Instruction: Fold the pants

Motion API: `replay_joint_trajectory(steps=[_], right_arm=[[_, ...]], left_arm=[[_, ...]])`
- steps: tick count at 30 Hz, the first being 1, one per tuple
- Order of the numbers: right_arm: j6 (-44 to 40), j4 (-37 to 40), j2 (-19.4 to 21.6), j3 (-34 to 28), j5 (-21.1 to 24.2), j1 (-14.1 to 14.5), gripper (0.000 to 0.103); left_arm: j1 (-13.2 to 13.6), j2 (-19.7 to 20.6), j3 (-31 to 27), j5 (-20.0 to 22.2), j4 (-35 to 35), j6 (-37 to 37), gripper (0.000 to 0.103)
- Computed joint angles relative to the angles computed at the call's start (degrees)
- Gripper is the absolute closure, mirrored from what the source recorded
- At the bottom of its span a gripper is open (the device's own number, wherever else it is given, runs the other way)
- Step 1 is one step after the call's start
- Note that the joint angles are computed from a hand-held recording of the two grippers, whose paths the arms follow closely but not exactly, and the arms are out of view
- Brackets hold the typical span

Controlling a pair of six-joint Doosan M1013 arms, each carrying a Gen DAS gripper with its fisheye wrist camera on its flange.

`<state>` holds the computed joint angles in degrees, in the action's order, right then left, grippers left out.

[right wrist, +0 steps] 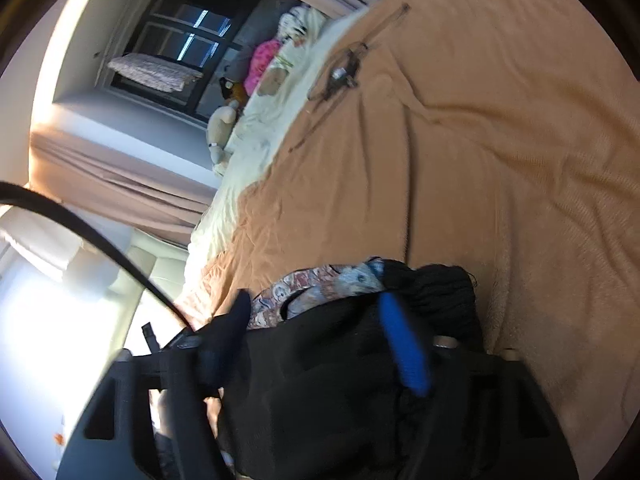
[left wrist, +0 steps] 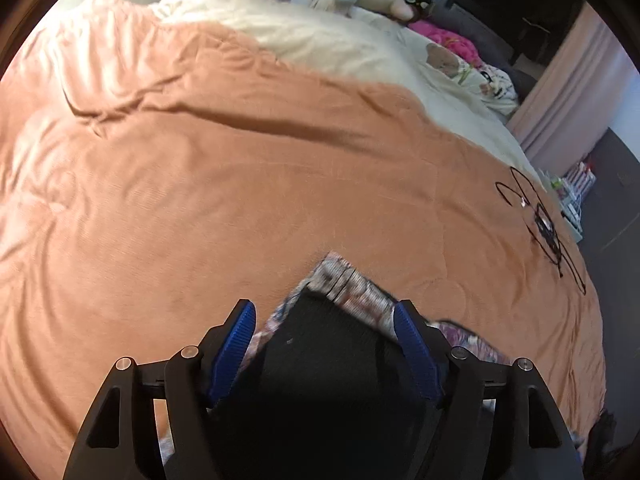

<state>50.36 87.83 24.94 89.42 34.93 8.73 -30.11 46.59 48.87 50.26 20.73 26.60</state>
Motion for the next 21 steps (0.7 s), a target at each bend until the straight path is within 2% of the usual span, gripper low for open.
replay_joint_trajectory(steps=[3,8,12,15,19,21], right_arm=[[-3.4,-0.1,-2.1,1.6,-2.0,0.7,0.011],[-4.2,-5.6,-4.2,2.9,-0.4,1.2,0.002],[-6.9,-8.2,-6.1,4.2,0.6,1.1,0.001],[-9.8,-8.0,-6.9,5.1,4.8,0.0,0.001],[-10.4,-10.5,-8.8,6.2,3.5,-0.1,0.001],[-13.1,-8.3,-9.7,7.4,4.0,-0.6,0.001]], left_arm=[[-0.4,-2.3,3.1,0.1,0.5,0.6,0.029],[-1.8,-7.1,10.0,-0.1,2.9,-0.2,0.029],[-2.7,-10.9,15.7,-1.1,4.5,-3.2,0.029],[-3.4,-13.2,19.2,-1.5,5.6,-5.8,0.029],[-4.4,-16.1,23.8,-2.8,7.4,-9.7,0.029],[-4.9,-17.3,26.0,-3.4,7.9,-11.9,0.029]])
